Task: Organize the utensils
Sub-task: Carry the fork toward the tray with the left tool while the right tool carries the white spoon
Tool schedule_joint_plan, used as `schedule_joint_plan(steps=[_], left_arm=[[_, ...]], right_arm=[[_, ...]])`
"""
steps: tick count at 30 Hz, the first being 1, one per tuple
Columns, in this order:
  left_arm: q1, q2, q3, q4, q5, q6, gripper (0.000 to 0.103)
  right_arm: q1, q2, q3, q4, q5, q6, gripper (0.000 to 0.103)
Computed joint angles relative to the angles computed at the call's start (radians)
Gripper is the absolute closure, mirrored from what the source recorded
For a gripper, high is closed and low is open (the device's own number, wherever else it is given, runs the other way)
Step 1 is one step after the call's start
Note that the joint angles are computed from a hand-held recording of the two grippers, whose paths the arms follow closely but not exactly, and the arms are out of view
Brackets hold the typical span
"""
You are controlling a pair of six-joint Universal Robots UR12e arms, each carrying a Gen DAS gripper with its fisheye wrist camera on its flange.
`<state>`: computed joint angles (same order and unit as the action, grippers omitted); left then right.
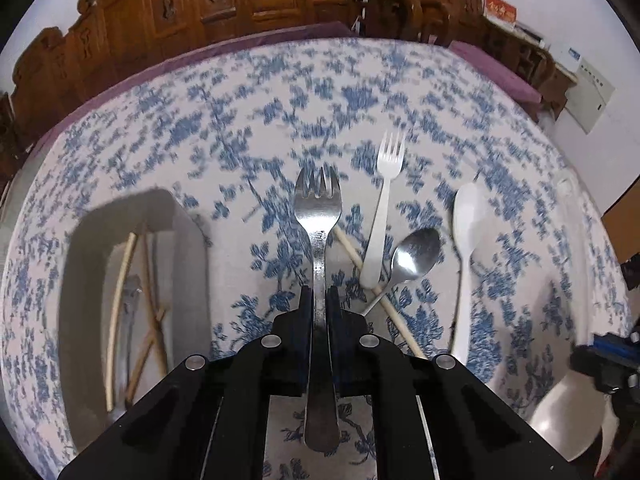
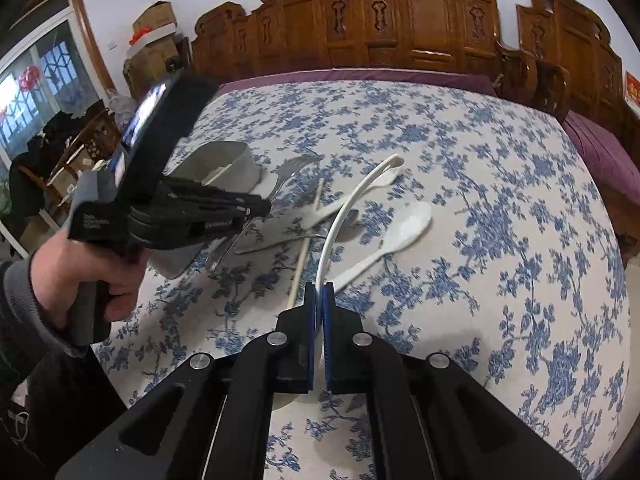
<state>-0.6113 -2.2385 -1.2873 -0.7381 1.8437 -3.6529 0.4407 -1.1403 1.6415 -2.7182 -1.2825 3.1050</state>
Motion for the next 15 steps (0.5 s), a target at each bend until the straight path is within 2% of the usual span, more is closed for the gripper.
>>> schedule_joint_plan(steps=[15], left_arm=[[0.007,0.096,-0.077,0.087,0.045,0.027,0.096]], right_arm=[[0.046,0.009,-0.080,0.001,-0.017,-0.005,0.098]])
